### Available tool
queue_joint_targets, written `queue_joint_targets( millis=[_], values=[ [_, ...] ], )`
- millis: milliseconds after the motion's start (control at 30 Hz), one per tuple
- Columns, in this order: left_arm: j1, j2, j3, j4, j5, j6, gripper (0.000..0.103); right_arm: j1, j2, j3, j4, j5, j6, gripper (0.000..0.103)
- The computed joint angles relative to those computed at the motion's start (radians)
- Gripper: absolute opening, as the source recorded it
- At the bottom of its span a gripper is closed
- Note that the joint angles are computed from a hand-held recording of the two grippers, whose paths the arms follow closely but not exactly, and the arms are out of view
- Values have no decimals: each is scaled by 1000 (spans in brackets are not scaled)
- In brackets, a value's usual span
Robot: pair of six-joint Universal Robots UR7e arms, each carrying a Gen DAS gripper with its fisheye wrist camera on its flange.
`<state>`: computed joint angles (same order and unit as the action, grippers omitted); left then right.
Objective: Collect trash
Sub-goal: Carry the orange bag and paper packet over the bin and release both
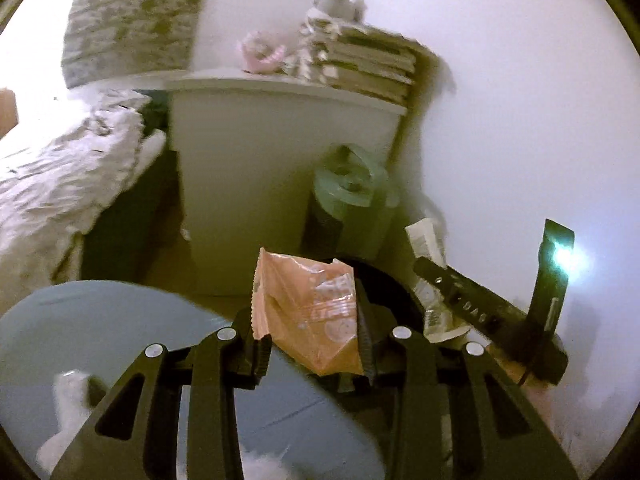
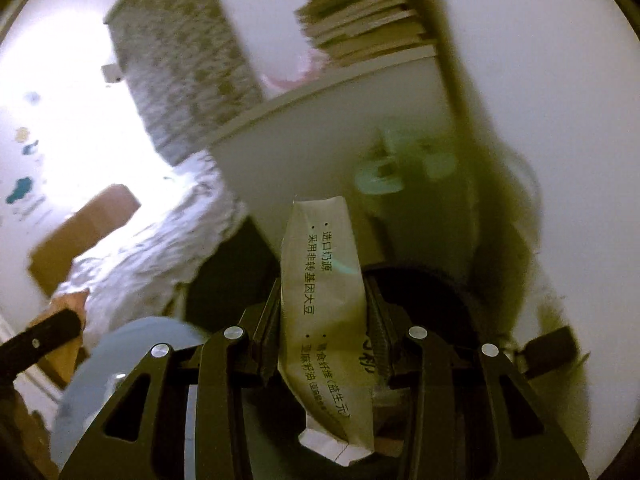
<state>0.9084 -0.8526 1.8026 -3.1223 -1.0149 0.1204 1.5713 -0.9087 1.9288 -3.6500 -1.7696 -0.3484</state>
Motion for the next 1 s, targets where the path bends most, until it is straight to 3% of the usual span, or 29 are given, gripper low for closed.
queue_joint_targets(
  millis=[333,433,767,1000],
  values=[
    [45,201,-231,196,-56,-36,36,-62,62,-150,122,-25,-20,39],
    [57,240,-287,246,-58,-41,36,-73,70,-143,116,-30,-28,39],
    [63,271,-337,288,-50,-38,38,-73,97,-167,150,-49,-42,39],
    [64,277,-336,277,-40,-29,50,-75,90,-155,153,-47,-33,40]
  ],
)
